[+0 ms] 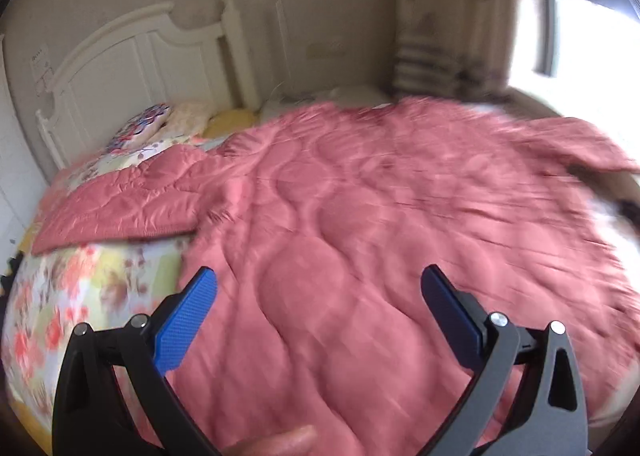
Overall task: Fold large clothes
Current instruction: 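Grasp the jacket sleeve lying on the window ledge with the right tool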
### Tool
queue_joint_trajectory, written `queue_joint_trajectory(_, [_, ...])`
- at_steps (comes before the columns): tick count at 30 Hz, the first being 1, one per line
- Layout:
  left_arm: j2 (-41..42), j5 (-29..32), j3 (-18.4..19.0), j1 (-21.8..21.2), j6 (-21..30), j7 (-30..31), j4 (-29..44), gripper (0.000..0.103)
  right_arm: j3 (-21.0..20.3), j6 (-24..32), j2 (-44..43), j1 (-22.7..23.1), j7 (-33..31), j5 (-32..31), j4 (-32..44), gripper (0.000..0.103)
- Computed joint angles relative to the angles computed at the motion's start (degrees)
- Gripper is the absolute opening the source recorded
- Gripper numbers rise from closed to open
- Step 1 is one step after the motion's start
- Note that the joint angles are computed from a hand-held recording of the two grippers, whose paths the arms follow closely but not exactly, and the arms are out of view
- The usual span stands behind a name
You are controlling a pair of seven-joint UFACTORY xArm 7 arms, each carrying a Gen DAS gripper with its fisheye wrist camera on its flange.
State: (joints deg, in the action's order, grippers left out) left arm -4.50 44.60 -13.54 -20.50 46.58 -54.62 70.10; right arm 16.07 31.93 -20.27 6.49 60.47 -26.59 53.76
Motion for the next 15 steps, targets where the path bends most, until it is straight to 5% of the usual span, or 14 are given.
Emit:
queue_joint_trajectory(5, [10.4,-1.2,4.6,1.3,3.2,5.7,7.9,0.101,-4.9,-1.6,6.7,-4.0,4.9,2.6,4.0,0.099])
queue_joint_trajectory(15, [8.3,-17.0,7.7,4.5,-9.4,11.2,0.7,0.101,-12.8,-3.0,18.0,-7.5,15.6,-0.1,12.5,0.099])
